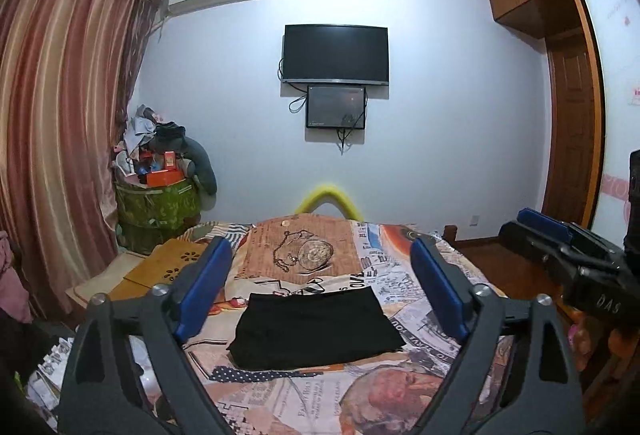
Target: Fold small clothes
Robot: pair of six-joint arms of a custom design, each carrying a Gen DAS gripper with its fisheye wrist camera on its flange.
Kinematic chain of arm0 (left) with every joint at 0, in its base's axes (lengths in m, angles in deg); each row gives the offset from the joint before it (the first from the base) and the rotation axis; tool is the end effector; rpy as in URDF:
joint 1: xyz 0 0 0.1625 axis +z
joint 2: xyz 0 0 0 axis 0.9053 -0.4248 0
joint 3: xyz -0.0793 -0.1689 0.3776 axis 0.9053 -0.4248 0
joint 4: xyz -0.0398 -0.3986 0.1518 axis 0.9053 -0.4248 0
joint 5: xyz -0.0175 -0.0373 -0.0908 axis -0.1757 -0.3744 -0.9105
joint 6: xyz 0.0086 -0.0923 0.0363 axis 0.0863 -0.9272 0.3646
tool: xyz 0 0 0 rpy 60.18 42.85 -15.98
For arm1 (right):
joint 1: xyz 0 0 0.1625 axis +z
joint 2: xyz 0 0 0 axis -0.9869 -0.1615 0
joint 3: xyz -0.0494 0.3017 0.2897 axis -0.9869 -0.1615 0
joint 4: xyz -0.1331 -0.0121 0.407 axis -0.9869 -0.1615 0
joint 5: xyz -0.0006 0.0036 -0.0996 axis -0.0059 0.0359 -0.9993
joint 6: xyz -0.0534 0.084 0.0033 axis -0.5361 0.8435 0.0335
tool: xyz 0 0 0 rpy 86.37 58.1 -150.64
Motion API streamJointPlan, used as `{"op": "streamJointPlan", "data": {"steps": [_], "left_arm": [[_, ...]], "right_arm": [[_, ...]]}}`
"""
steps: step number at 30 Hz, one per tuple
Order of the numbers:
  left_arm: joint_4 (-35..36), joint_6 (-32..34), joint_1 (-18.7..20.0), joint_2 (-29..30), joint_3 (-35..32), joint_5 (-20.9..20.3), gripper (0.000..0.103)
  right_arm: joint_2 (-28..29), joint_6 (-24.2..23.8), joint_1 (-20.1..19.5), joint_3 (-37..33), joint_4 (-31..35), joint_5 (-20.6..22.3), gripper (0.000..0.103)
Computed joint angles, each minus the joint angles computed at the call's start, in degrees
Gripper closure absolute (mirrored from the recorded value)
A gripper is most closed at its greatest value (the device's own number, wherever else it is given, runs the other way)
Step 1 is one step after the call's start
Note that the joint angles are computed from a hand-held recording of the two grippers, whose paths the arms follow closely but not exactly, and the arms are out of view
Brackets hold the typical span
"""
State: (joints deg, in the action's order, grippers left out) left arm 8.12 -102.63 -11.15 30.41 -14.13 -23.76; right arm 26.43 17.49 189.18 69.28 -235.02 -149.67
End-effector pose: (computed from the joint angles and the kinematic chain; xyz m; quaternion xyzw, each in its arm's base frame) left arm -0.3139 -0.7851 0.3338 0.1644 0.6876 -0.6180 0.3438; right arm 0.4381 -0.8512 0.2521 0.4619 -0.7721 0.4357 0.0247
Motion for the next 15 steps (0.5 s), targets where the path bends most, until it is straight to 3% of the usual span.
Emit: {"op": "streamJointPlan", "data": {"steps": [1, 3, 7, 10, 15], "left_arm": [[-1.1, 0.1, -0.1, -0.7, 1.4, 0.1, 0.003], [-3.3, -0.4, -0.3, -2.5, 5.0, 0.4, 0.000], [-4.1, -1.1, -0.3, -3.0, 5.6, -0.7, 0.000], [-4.6, -1.8, -0.3, -3.5, 6.7, -1.1, 0.000], [-5.0, -2.5, -0.3, -4.1, 7.6, -1.4, 0.000]], "right_arm": [[-0.1, 0.1, 0.1, 0.4, -1.2, -0.4, 0.026], [-0.4, -0.2, 0.3, 1.5, -3.4, -1.0, 0.021], [-1.6, -0.2, 0.4, 3.6, -5.4, -1.6, 0.013], [-1.7, 0.2, 0.4, 3.8, -6.1, -1.8, 0.001], [-3.4, -0.6, 0.2, 7.3, -7.9, -2.1, 0.001]]}}
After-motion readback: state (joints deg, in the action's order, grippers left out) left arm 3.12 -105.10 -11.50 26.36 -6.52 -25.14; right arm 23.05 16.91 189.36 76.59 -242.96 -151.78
